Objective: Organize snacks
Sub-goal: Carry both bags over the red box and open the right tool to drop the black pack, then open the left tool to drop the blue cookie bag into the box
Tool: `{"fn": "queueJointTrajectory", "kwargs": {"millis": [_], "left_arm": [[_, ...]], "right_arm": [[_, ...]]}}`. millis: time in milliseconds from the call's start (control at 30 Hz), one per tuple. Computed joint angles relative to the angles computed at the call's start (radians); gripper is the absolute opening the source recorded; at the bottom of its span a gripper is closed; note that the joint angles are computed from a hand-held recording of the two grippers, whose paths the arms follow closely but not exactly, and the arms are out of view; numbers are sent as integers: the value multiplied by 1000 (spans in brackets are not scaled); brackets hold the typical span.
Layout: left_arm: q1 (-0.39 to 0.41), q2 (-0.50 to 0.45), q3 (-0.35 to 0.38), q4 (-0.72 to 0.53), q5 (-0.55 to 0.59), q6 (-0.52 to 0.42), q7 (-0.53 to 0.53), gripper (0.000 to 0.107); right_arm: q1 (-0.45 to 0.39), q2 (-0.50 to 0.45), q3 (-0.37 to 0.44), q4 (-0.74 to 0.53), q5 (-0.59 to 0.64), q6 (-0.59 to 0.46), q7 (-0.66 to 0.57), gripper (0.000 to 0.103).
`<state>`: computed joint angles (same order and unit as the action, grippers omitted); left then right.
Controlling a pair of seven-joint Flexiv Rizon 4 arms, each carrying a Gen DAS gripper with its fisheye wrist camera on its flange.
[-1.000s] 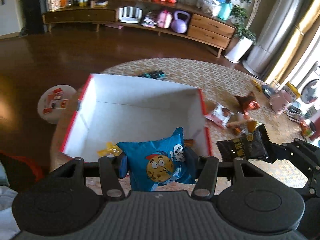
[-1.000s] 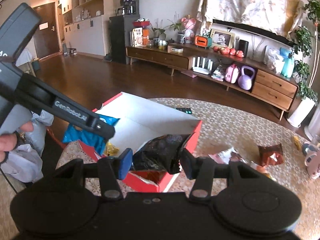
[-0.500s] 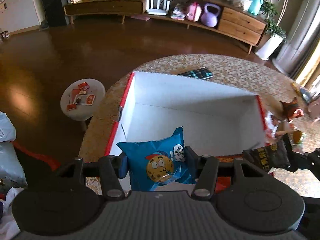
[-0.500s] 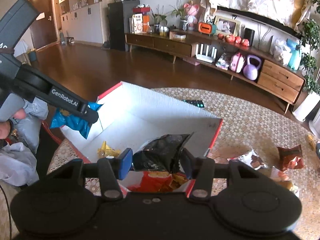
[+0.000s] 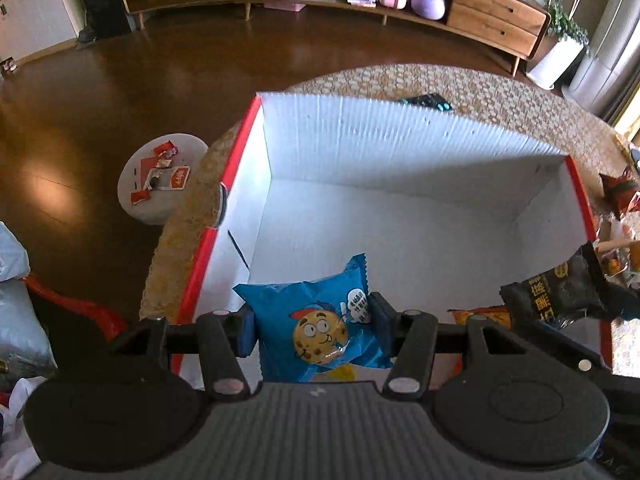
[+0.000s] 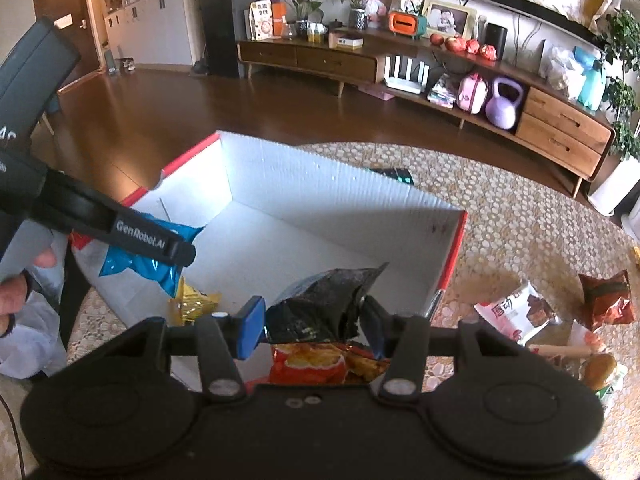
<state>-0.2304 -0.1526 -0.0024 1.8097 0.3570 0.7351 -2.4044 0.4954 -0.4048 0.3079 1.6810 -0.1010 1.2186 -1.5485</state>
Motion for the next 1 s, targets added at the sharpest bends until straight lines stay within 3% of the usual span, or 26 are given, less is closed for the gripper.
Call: {"fn": "queueJointTrajectory", "kwargs": {"millis": [267, 400, 633, 867, 933, 1000], "left_arm": [[-1, -19, 5, 8, -4, 22, 1, 60], [-5, -9, 7, 21, 1, 43, -9, 70], [-14, 11, 1, 26, 17, 29, -44, 72], [-19, 43, -14, 37, 31, 22, -66, 72], [-21, 53, -18, 38, 40, 18, -77, 83], [-23, 67, -22, 45, 53, 25, -96, 84]], "right_arm": [[1, -5, 5, -8, 8, -18, -3, 51], [-2, 2, 10, 1, 22, -7, -8, 65], [-12, 28, 17, 20, 43, 11, -13, 82], [-21, 69, 20, 48, 63, 29, -10, 90], [-25, 80, 20, 57, 68, 35, -11, 91], [-30, 94, 23, 68, 76, 40, -13, 92]]}}
